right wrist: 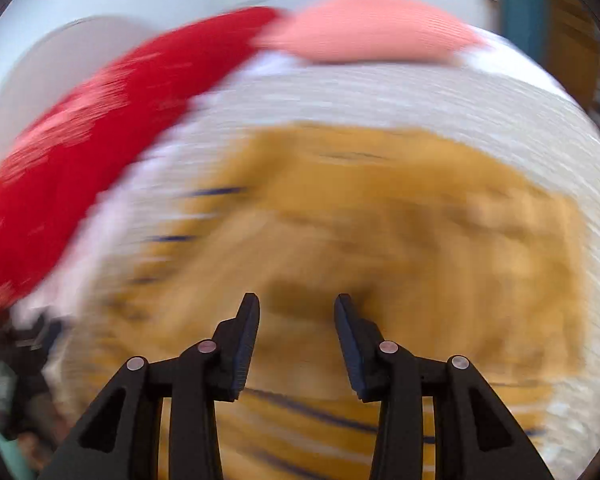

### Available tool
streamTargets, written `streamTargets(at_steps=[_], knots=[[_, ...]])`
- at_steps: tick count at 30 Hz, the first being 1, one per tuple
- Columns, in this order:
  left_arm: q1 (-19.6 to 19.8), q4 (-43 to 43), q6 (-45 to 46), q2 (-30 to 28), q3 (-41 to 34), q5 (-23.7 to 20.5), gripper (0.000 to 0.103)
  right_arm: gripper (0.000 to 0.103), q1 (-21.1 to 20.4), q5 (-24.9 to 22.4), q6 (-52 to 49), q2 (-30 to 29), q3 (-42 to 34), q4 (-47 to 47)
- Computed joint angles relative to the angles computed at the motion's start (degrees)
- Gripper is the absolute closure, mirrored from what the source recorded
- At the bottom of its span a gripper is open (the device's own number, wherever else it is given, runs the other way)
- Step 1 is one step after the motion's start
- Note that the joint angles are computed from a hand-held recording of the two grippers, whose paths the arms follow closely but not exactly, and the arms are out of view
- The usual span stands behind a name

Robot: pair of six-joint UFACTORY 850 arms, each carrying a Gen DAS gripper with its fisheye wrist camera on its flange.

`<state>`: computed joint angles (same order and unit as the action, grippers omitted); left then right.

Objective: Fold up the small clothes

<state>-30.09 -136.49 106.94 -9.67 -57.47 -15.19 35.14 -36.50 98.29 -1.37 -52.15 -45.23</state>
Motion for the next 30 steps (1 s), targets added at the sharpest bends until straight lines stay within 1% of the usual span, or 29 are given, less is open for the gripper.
streamTargets(at_steps=[1,3,4,6,7,8,9,10,11,12,13,14,15,16,17,18,19,20,21,24,25,26,28,30], knots=[[-0.5,-1.1,1.4,0.1,-0.1,0.2,0.0,0.065,-0.7,-1.9,-0.4,2.1,2.2,0.8],[-1.6,-3.2,4.1,0.0,-0.3,0.5,0.0,0.062,-1.0,-0.8,1.9,6.6,6.3,0.3],[-2.0,-3.1,4.2,0.0,-0.5,0.7,0.0,0.059,-0.5,-2.1,2.7,8.4,7.1,0.5],[-2.8,-1.3,3.0,-0.6,-1.2,1.7,0.0,0.059,1.5,-4.7,5.6,9.5,6.1,-2.9],[-3.3,-0.4,2.5,-1.0,-1.6,2.6,0.0,0.055,2.4,-5.4,6.1,9.7,5.1,-5.2],[-3.6,-0.2,2.7,-1.1,-1.8,3.2,0.0,0.055,2.9,-5.3,5.6,9.3,3.7,-6.8],[-4.1,-1.9,4.7,-1.1,-1.8,3.7,0.0,0.055,3.0,-4.4,3.7,8.1,1.6,-7.7],[-4.3,-4.1,7.2,-1.0,-1.7,3.7,0.0,0.055,3.0,-3.8,1.8,6.5,-0.6,-7.5],[-4.4,-7.3,10.5,-0.8,-1.4,3.6,0.0,0.055,2.2,-2.2,-1.4,4.4,-3.0,-6.6],[-4.5,-11.8,15.1,-0.2,-0.8,3.3,0.0,0.055,1.5,-0.8,-5.0,2.2,-5.4,-5.0],[-4.3,-14.2,17.4,0.1,-0.3,2.8,0.0,0.057,1.0,0.0,-9.4,-1.2,-9.2,-2.6],[-4.0,-16.2,18.9,0.6,0.2,2.3,0.0,0.062,0.3,0.5,-12.8,-4.3,-12.3,-0.9],[-3.6,-16.4,18.6,0.9,0.6,1.9,0.0,0.065,-0.7,0.3,-17.8,-8.0,-16.1,2.1],[-3.2,-15.2,16.9,1.2,0.9,1.6,0.0,0.07,-1.5,0.0,-20.7,-11.3,-19.0,3.9],[-2.7,-13.0,14.2,1.5,1.1,1.4,0.0,0.071,-1.8,-1.2,-22.8,-14.9,-22.4,5.6],[-1.9,-9.0,9.5,1.5,1.3,1.1,0.0,0.071,-2.5,-2.8,-25.9,-18.3,-25.8,8.1],[-1.3,-6.0,6.3,1.4,1.2,0.7,0.0,0.071,-3.0,-4.1,-28.3,-20.7,-28.2,10.4],[-0.6,-3.1,3.0,1.3,1.3,0.2,0.0,0.075,-3.6,-5.4,-30.9,-23.3,-30.8,12.9],[-0.1,-2.1,1.8,1.3,1.4,-0.1,0.0,0.078,-4.0,-6.0,-33.1,-25.7,-33.5,14.9],[1.1,-0.8,0.1,0.9,1.3,-0.1,0.0,0.079,-4.1,-6.5,-39.6,-32.8,-43.2,18.7],[1.7,-0.3,-0.6,0.7,1.2,-0.3,0.0,0.081,-4.0,-7.8,-42.1,-36.0,-47.9,19.7],[2.1,0.0,-1.4,0.4,1.0,-0.4,0.0,0.081,-3.7,-9.2,-43.7,-38.2,-51.2,19.8],[3.0,4.5,-6.8,-0.5,0.4,-0.7,0.0,0.081,-3.7,-10.4,-45.5,-41.0,-55.5,20.7],[3.7,9.4,-12.4,-1.4,-0.2,-1.1,0.0,0.081,-3.8,-10.2,-45.7,-41.8,-56.9,21.1]])
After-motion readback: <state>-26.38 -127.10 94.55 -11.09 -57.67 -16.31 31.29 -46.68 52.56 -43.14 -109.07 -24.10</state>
